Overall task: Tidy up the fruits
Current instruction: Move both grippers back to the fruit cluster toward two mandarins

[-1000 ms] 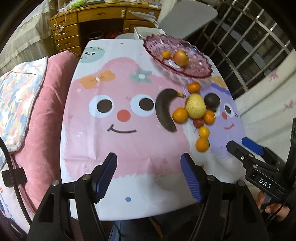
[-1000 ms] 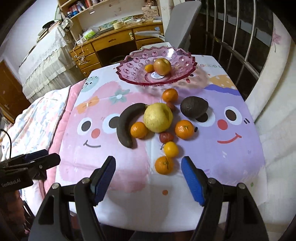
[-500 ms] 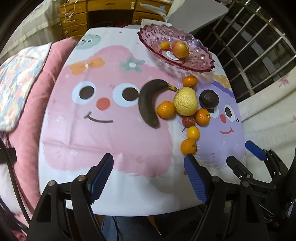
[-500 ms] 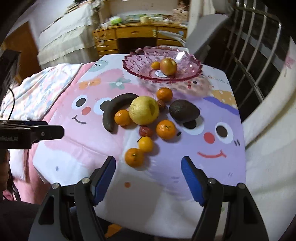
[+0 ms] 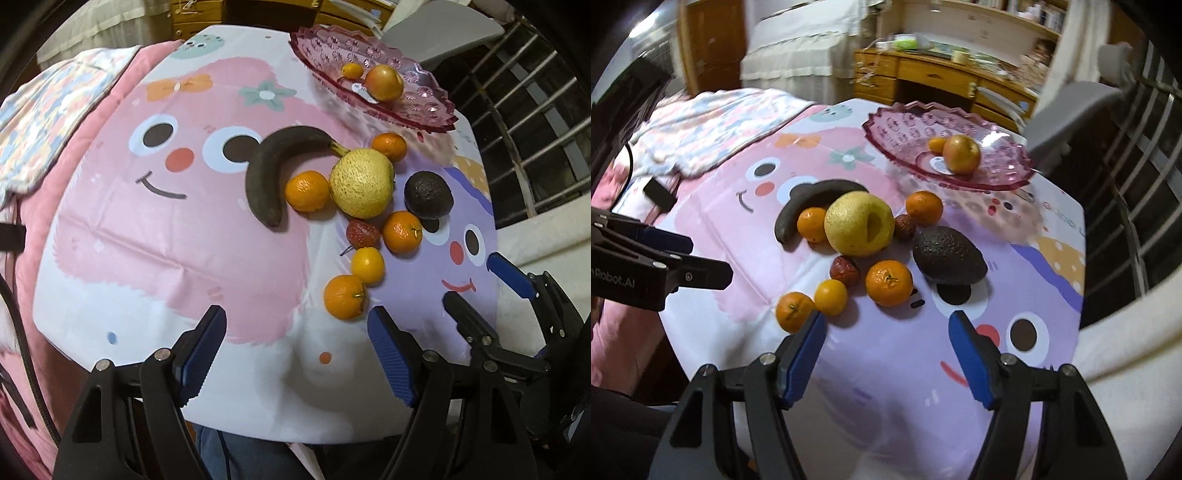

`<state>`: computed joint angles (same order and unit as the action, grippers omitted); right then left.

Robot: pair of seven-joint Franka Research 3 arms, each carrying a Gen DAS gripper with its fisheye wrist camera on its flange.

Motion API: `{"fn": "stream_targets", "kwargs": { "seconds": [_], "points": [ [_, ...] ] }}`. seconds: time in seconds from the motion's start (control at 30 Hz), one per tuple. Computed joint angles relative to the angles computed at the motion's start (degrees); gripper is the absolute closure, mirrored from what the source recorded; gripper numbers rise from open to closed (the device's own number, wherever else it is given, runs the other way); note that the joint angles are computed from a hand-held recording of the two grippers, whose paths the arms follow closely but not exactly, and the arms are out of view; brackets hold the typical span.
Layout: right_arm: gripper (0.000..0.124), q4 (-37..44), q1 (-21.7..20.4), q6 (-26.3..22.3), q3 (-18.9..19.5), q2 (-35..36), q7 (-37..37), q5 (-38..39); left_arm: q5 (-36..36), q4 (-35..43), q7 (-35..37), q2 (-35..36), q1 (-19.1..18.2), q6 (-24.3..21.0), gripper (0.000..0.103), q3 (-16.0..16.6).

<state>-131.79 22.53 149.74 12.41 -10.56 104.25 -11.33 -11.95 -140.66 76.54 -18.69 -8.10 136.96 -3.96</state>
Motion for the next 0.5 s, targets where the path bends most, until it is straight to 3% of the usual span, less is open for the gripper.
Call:
{"fn": "stream_targets", "kwargs": {
  "seconds": [0.2,0.5],
  "points": [
    [0.056,-1.9,1.2,7.3,-3.0,3.2,-13.7,7.3,0.0,0.5,-4.0,4.1,-0.8,2.5,0.025,-1.9],
    [0.067,-2.2,1.4,12.0,-4.2,8.0,-26.0,16.2,-0.8,0.9,-8.0,8.8,-1.1,5.3,0.026,-3.1]
  ]
}}
